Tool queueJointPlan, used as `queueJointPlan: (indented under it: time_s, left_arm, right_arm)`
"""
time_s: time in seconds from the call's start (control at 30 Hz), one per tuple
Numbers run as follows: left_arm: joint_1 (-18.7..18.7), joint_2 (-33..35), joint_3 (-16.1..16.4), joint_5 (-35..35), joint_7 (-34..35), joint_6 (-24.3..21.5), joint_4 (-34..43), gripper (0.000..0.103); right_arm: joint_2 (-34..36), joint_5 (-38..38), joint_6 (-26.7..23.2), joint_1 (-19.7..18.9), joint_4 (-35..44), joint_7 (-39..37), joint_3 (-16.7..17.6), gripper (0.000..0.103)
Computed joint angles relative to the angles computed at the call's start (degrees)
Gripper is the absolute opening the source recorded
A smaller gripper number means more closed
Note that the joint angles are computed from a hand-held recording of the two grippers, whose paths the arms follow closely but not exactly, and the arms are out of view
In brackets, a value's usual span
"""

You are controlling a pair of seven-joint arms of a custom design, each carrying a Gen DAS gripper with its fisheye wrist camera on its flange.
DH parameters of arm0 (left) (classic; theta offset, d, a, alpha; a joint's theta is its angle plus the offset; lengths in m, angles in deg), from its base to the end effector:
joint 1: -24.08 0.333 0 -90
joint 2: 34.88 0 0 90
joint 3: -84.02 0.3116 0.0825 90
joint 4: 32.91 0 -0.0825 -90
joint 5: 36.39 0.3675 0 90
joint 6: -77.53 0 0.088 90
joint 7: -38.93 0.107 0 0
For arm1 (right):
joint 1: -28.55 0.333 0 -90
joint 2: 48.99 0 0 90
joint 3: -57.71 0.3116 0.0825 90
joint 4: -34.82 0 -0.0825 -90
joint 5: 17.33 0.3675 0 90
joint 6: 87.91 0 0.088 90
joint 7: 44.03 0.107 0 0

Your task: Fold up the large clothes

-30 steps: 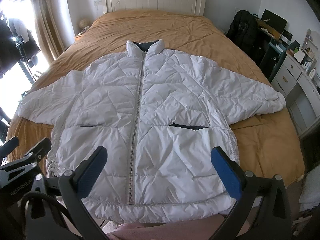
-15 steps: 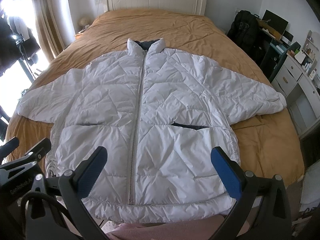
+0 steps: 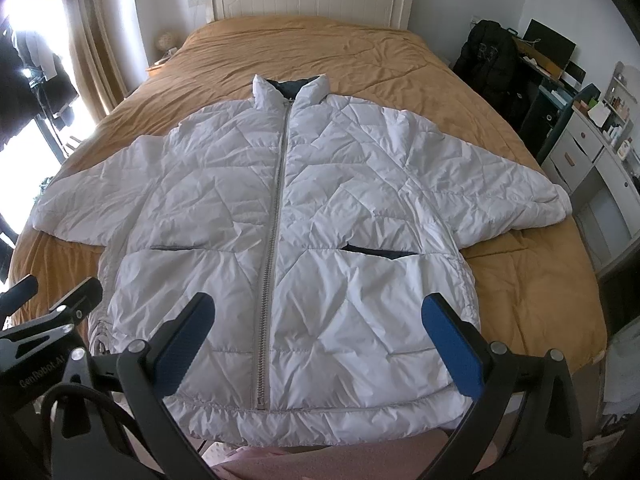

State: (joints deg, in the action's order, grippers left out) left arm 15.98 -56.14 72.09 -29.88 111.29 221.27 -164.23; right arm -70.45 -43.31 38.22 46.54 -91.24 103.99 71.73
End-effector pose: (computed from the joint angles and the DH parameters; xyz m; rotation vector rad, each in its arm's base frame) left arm 0.4394 -0.1724 0.5603 -1.7699 2.0003 -0.6094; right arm 0.3940 0.2445 0.5722 -1.6627 2.1396 -0.6995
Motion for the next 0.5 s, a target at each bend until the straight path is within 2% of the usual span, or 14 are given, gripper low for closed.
queueJointPlan:
  time_s: [0.5]
  left_arm:
    - [-0.06, 0.55, 0.1, -0.01, 0.03, -0.11, 0.41, 0.103]
  right_arm:
    - [-0.23, 0.21, 0.54, 0.12, -0.89, -0.14, -0.17, 0.103]
